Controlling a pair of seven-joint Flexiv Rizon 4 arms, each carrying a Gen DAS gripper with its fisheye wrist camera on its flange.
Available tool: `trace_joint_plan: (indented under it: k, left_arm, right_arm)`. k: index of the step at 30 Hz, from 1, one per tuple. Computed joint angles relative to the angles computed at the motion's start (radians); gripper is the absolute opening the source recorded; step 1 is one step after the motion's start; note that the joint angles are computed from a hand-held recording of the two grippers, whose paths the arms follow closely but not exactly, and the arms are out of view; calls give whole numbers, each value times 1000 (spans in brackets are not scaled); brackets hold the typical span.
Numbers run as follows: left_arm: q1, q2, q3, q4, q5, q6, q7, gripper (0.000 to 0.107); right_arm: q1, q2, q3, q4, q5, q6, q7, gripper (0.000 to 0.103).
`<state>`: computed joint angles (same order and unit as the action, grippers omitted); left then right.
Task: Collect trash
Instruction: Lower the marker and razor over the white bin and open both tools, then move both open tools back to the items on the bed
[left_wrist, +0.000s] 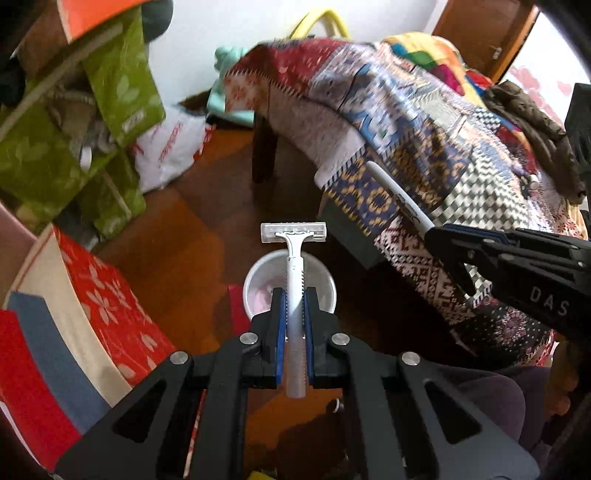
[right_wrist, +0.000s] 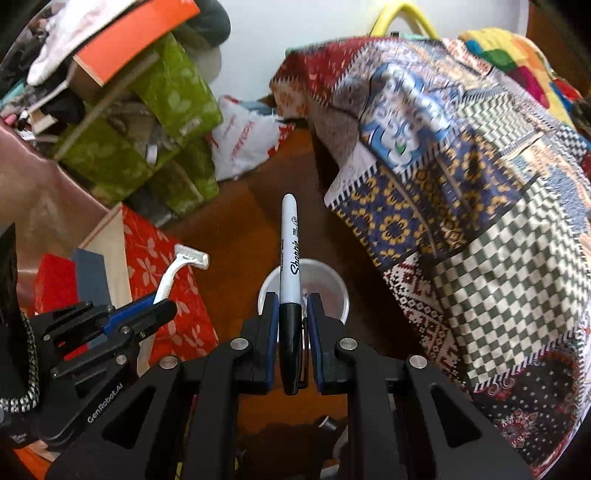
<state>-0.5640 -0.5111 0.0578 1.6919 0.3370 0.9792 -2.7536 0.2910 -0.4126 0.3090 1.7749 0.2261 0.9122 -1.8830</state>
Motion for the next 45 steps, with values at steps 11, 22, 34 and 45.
trace_joint_plan:
  k: [11,22,34,45]
  left_arm:
    - [43,-71,-21,-10,-105,34,61,8]
    - [28,-134,8,-140,-129,-68,137,29]
    - [-61,-23,31,-194,39,-191,35,29]
    - [-148,26,-18,-371,256,-378,-42,29]
  right_arm:
    - [11,-104,-4,-145,-6,-149,6,18]
    - [-7,-34,-24,-55,-67,-41,-24,39]
    - [-75,103,-9,-2,63,-29,-113,39]
    - [-128,285,-64,45,259,-4,-284,39]
